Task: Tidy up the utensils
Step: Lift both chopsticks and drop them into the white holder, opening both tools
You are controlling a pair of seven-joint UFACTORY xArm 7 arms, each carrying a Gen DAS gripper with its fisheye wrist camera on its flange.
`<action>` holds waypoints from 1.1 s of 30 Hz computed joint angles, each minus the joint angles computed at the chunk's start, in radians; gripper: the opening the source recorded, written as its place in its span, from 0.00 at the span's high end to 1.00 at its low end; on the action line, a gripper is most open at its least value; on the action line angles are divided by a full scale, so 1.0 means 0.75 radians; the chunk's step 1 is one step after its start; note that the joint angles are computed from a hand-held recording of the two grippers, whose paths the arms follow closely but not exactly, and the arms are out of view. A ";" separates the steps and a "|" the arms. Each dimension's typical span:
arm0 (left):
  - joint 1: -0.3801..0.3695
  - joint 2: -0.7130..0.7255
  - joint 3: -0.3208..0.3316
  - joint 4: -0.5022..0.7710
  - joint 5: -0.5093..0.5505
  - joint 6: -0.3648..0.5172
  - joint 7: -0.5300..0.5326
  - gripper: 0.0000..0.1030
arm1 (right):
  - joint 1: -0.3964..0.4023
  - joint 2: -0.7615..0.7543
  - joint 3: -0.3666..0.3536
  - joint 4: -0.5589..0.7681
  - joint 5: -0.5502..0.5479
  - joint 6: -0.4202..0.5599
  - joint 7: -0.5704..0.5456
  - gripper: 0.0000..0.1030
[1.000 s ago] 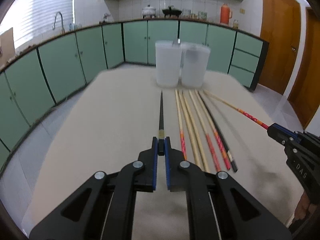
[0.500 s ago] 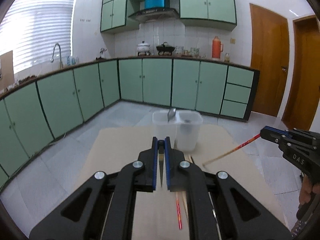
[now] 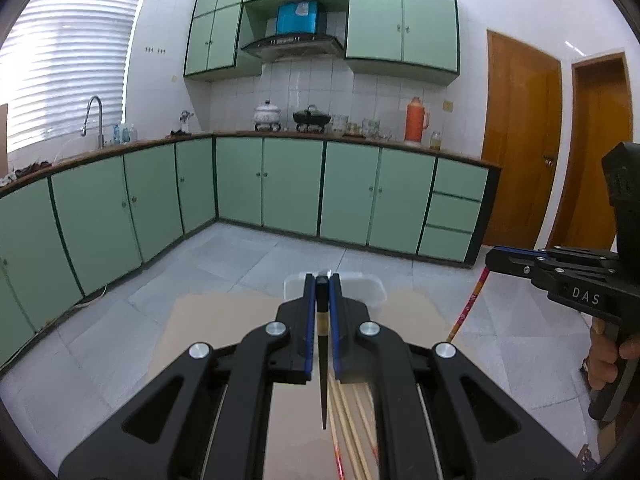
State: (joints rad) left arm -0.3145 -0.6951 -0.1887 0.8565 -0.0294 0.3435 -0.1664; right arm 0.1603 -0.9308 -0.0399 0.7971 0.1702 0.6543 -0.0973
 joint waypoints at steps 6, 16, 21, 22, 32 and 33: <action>0.072 0.166 -0.042 0.215 0.063 -0.113 -0.005 0.94 | 0.021 0.188 -0.043 0.226 0.025 -0.099 -0.022 0.95; 0.310 0.528 -0.253 0.542 0.358 -0.252 -0.226 0.94 | -0.027 0.505 -0.034 0.428 0.009 -0.270 -0.058 0.95; 0.345 0.683 -0.298 0.594 0.566 -0.247 -0.373 0.94 | -0.033 0.591 -0.046 0.389 0.033 -0.336 -0.065 0.95; 0.327 0.703 -0.284 0.594 0.576 -0.238 -0.375 0.94 | -0.028 0.607 -0.056 0.376 0.049 -0.339 -0.070 0.95; 0.123 0.758 -0.089 0.531 0.520 -0.186 -0.309 0.94 | -0.044 0.633 -0.051 0.278 0.093 -0.335 -0.094 0.95; 0.113 0.753 -0.077 0.519 0.517 -0.176 -0.307 0.93 | -0.044 0.630 -0.050 0.271 0.093 -0.327 -0.096 0.95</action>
State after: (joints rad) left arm -0.2296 -0.1305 -0.2468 1.2456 0.3586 0.2112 -0.3965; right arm 0.1269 -0.4582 -0.0777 1.0001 0.2400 0.4087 -0.1690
